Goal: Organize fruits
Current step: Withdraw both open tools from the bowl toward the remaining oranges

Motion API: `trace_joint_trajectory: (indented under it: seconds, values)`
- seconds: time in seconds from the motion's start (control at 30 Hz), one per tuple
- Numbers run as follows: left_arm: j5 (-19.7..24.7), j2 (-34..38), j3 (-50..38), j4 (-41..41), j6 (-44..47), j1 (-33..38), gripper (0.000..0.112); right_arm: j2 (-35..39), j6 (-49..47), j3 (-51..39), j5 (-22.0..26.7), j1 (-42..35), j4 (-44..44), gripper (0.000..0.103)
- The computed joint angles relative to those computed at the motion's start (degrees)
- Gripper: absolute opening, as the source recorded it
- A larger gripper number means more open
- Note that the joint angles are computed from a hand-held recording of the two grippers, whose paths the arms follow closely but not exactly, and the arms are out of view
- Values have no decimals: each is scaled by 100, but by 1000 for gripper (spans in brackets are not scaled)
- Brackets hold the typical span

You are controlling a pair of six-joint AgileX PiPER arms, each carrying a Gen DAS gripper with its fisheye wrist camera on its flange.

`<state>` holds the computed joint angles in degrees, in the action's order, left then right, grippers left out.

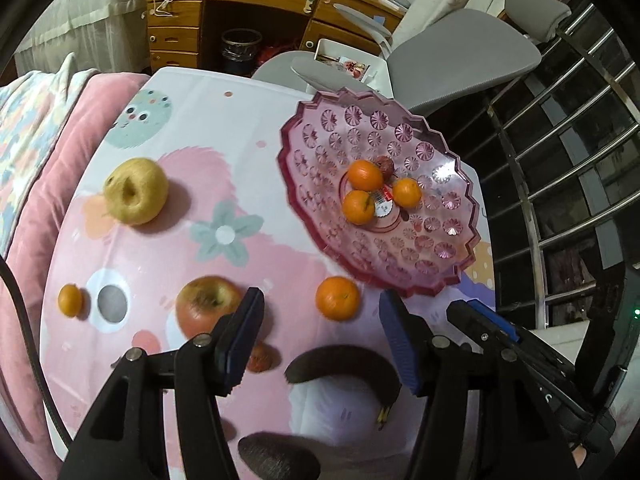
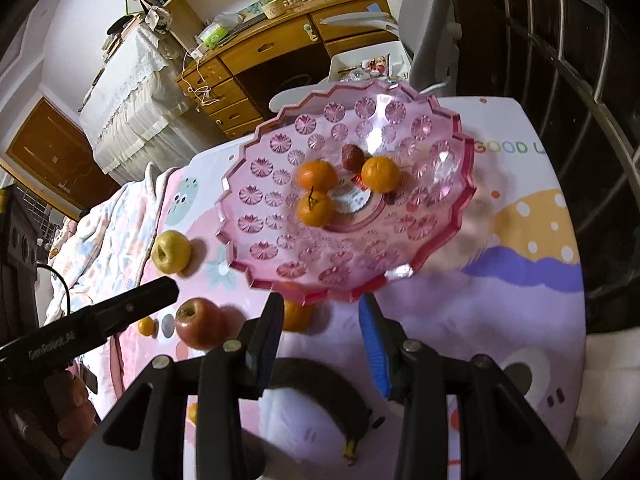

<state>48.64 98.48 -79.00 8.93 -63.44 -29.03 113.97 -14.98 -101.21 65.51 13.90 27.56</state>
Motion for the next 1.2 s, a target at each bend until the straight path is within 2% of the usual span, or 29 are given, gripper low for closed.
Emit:
trace_joint_trajectory:
  seconds: [0.33,0.47,0.6,0.77,0.93,1.03,1.2]
  values:
    - [-306,-1417,1839,-71,-425,-255,58,-870,538,1380,-294,556,-226,39]
    - [-256,-2090,2555,-221,-334,-259,58,-1285,993,2028,-555,974,-462,39]
    - [-15,-2852,3186,-425,-39,-136,58,-1710,1644,2623,-774,1389,-625,39]
    - [414,-3660,3732,-725,655,270,58,-2157,2597,3173,-1049,1949,-880,39]
    - [785,-4201,4057,-1173,1837,1066,58,-2455,3677,3467,-1281,2517,-1237,40]
    - [946,-4376,4182,-1440,2732,1674,58,-2551,4300,3578,-1440,2865,-1552,44]
    - [1113,-4356,4268,-1866,4217,2726,58,-2538,5325,3610,-1603,3444,-2078,45]
